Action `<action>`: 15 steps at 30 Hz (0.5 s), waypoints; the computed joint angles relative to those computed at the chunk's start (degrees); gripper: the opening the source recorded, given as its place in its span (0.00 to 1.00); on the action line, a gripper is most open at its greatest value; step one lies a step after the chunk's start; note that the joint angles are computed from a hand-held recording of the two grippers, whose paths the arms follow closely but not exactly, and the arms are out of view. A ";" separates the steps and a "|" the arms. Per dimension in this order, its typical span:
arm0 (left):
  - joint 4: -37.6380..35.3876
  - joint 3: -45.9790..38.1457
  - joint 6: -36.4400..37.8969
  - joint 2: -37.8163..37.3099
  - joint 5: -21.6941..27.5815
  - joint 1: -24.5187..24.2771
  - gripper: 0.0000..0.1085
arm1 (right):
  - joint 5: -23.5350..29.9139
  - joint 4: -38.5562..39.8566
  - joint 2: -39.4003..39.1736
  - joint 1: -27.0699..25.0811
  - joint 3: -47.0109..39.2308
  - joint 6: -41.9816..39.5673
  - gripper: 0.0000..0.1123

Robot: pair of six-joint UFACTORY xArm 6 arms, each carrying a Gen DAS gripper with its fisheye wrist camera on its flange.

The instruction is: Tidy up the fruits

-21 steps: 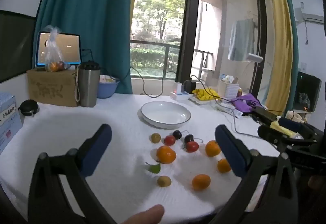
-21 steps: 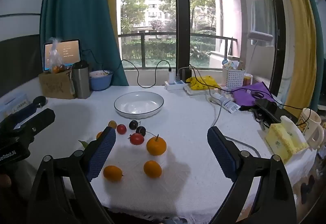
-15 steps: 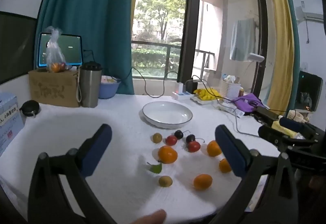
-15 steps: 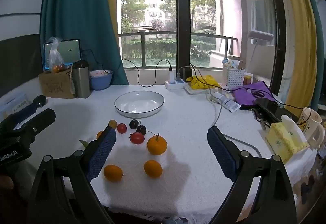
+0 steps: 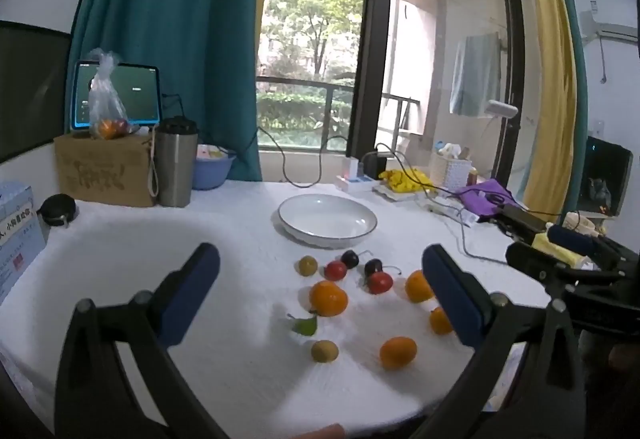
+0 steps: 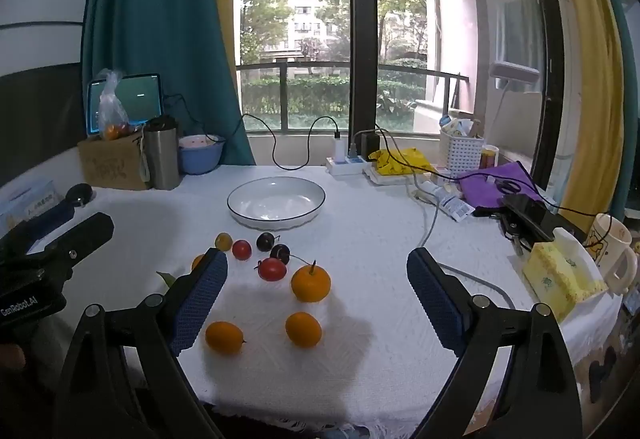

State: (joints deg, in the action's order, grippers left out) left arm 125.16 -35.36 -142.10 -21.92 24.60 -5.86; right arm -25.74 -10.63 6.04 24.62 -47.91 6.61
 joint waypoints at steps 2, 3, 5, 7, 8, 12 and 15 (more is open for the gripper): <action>0.00 0.12 0.02 -0.12 0.12 -0.10 0.94 | 0.25 0.36 -0.03 0.16 -0.08 -0.24 0.83; -0.01 0.17 0.09 -0.21 0.14 -0.13 0.94 | 0.37 0.57 0.06 0.27 -0.21 -0.38 0.83; 0.03 0.17 0.02 -0.24 0.03 -0.15 0.94 | 0.31 0.36 0.08 0.19 -0.18 -0.23 0.83; 0.20 0.07 -0.03 -0.23 -0.31 -0.05 0.94 | 0.30 0.37 0.06 0.17 -0.14 -0.27 0.83; 0.29 0.04 -0.06 -0.26 -0.43 -0.01 0.94 | 0.21 0.25 0.13 0.11 -0.17 -0.16 0.83; 0.40 0.09 -0.03 -0.34 -0.48 -0.14 0.94 | 0.24 -0.14 0.15 0.00 -0.19 0.20 0.83; 0.81 0.08 -0.65 -0.23 -0.70 -0.22 0.94 | 0.89 -0.86 0.15 -0.09 -0.42 0.86 0.83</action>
State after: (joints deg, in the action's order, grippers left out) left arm 125.97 -35.28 -142.75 -22.15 23.90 -6.08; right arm -24.85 -11.49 6.19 24.52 -48.33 7.48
